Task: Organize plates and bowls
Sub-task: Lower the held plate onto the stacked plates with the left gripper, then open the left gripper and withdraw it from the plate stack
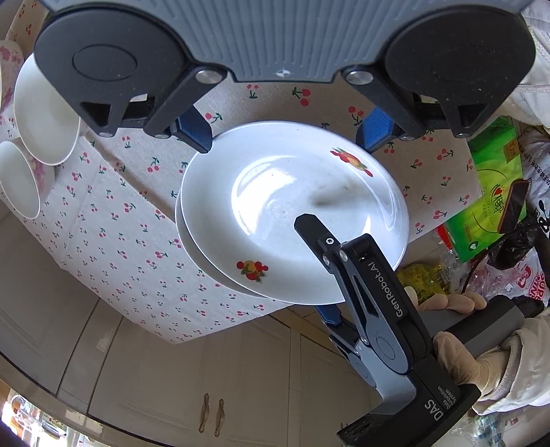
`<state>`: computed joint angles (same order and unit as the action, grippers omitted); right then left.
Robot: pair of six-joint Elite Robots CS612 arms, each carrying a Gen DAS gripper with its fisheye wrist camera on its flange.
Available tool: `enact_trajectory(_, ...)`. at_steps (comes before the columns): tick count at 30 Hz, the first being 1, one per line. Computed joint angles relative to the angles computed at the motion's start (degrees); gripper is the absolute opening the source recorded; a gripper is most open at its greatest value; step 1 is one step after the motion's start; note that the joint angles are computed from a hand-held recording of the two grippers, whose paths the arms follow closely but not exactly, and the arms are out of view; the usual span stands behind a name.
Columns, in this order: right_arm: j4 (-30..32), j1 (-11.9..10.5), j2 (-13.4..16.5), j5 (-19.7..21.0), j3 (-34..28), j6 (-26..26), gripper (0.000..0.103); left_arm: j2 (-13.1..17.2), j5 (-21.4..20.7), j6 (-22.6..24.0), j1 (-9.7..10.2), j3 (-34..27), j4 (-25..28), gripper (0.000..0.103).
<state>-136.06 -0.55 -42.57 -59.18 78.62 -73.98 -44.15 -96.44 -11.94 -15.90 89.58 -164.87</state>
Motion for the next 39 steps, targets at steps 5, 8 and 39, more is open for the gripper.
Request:
enact_trajectory(5,-0.1,0.1,0.1,0.1,0.1,-0.3,0.094,-0.3,-0.6,-1.1,0.17,0.6,-0.8,0.09)
enact_trajectory(8,-0.2,0.3,0.2,0.0,0.0,-0.5,0.094,-0.4,-0.9,-2.1,0.25,0.9,-1.5,0.09)
enact_trajectory(39,-13.7,-2.4,-1.0,4.9,5.2,10.1,0.103,-1.6,4.2,-2.5,-0.5,2.5,-1.3,0.09)
